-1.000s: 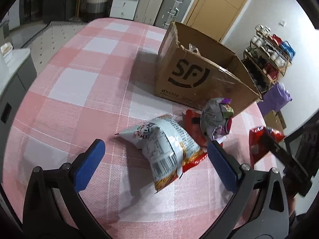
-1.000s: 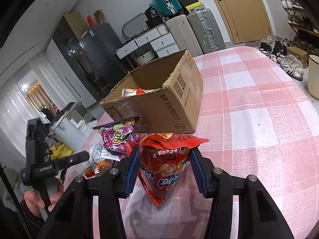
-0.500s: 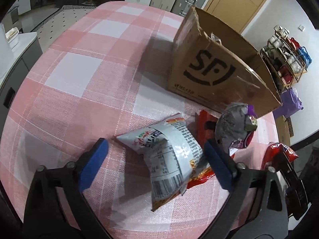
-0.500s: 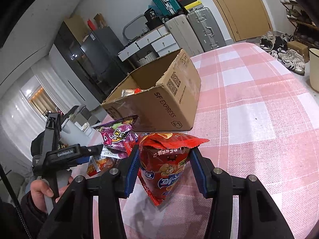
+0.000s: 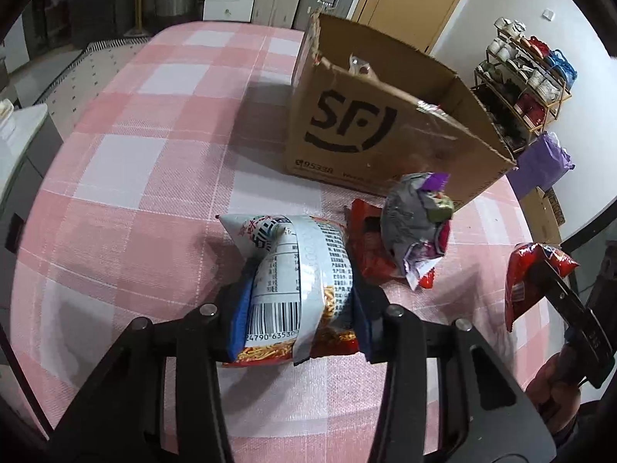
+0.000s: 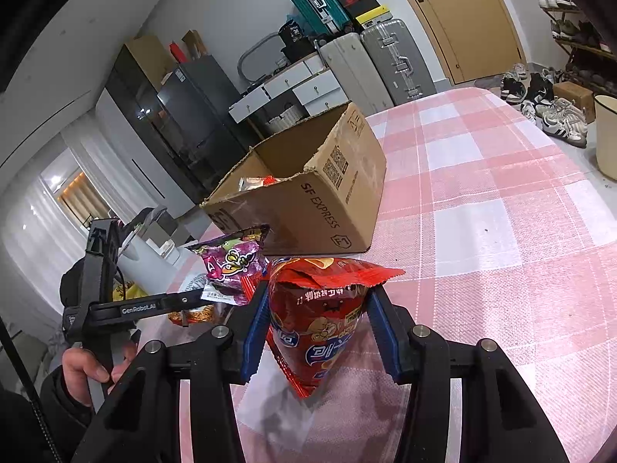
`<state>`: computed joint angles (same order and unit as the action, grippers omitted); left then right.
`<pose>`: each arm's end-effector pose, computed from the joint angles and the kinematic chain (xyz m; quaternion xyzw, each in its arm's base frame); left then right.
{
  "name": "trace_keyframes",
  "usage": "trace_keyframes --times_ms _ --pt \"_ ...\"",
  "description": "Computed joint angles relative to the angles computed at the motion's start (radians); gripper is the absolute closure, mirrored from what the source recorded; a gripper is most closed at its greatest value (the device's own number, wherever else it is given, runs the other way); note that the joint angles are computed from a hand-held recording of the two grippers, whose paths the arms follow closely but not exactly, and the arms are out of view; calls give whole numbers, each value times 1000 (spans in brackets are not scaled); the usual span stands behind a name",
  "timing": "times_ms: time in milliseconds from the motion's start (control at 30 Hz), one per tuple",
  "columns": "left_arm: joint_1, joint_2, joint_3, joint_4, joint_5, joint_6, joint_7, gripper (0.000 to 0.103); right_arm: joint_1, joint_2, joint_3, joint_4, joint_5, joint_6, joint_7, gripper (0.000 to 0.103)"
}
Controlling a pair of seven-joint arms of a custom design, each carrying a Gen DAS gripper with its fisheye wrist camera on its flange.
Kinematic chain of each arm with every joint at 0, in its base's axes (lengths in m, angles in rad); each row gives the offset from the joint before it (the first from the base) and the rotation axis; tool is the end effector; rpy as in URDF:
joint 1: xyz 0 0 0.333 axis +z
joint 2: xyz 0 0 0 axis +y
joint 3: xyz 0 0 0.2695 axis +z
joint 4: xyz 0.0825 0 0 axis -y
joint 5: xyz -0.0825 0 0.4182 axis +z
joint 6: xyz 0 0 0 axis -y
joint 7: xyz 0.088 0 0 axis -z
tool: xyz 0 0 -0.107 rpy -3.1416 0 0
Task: Organize snacks
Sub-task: 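Close the left tool on the white noodle-snack bag while the right tool holds the chip bag, then carry both bags over the cardboard box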
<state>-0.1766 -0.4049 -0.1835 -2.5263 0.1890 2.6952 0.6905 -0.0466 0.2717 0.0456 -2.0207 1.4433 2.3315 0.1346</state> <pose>0.4676 -0.1815 0.4184 -0.7881 0.5416 -0.2553 0.1432 0.6221 0.0159 0.2641 -0.7152 0.4962 0.0204 0.4917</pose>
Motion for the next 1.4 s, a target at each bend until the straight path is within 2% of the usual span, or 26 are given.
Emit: trace_keyframes --times_ms 500,667,1067,1400 --pt "-19 -206 -36 -87 58 -51 -49 63 29 -126 -29 -108 45 -4 -71 54" --pt "-34 -282 -35 -118 66 -59 -48 63 50 -185 -45 -152 57 11 -87 54" --pt "-82 -439 -36 -176 52 -64 -43 63 100 -348 -96 -265 70 -24 -101 54" --pt "-96 -489 -28 -180 38 -57 -25 62 130 -414 -125 -283 43 -24 -68 54"
